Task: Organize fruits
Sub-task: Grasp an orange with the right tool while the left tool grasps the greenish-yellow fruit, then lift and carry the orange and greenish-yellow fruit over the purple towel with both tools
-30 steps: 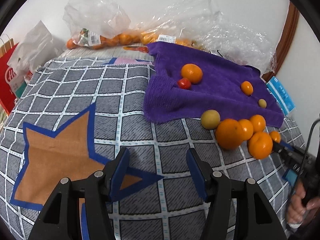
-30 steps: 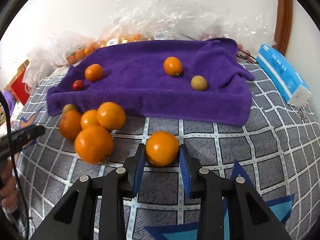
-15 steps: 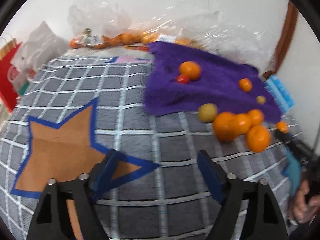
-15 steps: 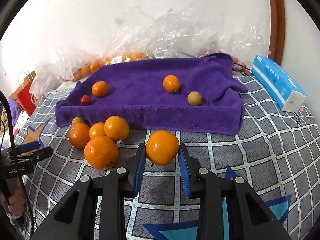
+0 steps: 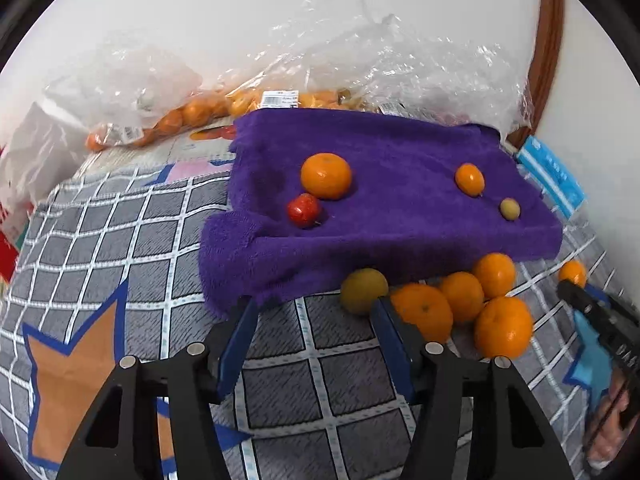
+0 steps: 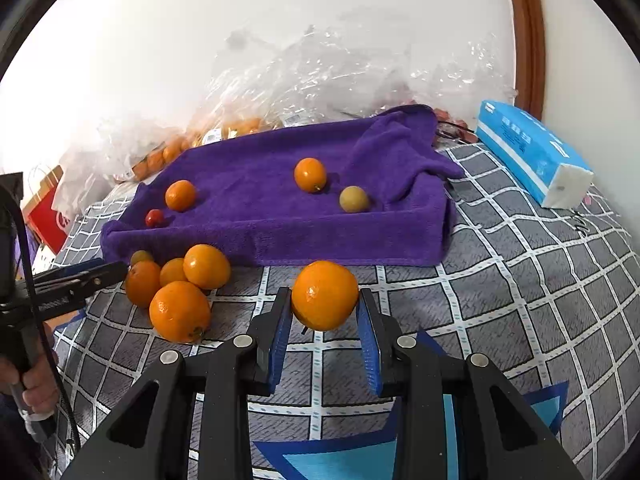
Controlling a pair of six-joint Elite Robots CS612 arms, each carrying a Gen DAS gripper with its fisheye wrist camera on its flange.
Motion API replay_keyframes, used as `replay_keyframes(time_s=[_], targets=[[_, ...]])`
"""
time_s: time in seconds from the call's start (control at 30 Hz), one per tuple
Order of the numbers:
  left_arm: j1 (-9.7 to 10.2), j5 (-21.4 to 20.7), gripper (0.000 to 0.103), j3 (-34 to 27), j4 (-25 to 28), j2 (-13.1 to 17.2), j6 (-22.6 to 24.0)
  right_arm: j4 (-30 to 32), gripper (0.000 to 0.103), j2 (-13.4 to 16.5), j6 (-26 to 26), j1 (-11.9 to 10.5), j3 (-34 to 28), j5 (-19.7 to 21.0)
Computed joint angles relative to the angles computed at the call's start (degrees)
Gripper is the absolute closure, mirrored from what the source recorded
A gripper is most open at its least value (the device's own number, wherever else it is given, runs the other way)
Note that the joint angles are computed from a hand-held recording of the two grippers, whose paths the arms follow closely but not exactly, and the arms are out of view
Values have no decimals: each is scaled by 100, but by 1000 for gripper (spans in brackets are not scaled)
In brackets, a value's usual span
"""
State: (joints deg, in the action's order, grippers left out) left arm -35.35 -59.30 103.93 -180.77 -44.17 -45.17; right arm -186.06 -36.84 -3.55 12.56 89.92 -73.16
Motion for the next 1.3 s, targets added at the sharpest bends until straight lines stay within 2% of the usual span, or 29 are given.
replay_keyframes(time_s=[0.07, 0.2, 0.57, 0.63, 0.7, 0.8, 0.87, 1.03, 1.3], targets=[[17, -84, 52, -36, 17, 29, 56, -7, 71, -2, 31, -3, 6, 9], [110, -621, 53, -59, -350, 96, 211, 23, 71, -3, 5, 10, 1, -25], [170, -855, 53, -198, -511, 185, 272, 102, 71, 6, -19, 17, -28, -26], [201, -991, 60, -204, -664, 214, 285, 100, 71, 8, 5, 14, -31, -17], [234, -1147, 76, -202, -817, 238, 326, 112, 71, 12, 51, 5, -38, 4], [276, -1338, 76, -166, -1075, 264, 323, 115, 71, 16, 87, 0, -46, 32], [308, -1436, 76, -92, -1448, 290, 228, 57, 71, 18, 97, -6, -35, 71], [281, -1245, 76, -4, -1775, 304, 39, -39, 71, 24, 116, -16, -21, 138], [182, -826, 76, 53, -1951, 283, 159, -146, 71, 26, 164, -38, 2, 270]])
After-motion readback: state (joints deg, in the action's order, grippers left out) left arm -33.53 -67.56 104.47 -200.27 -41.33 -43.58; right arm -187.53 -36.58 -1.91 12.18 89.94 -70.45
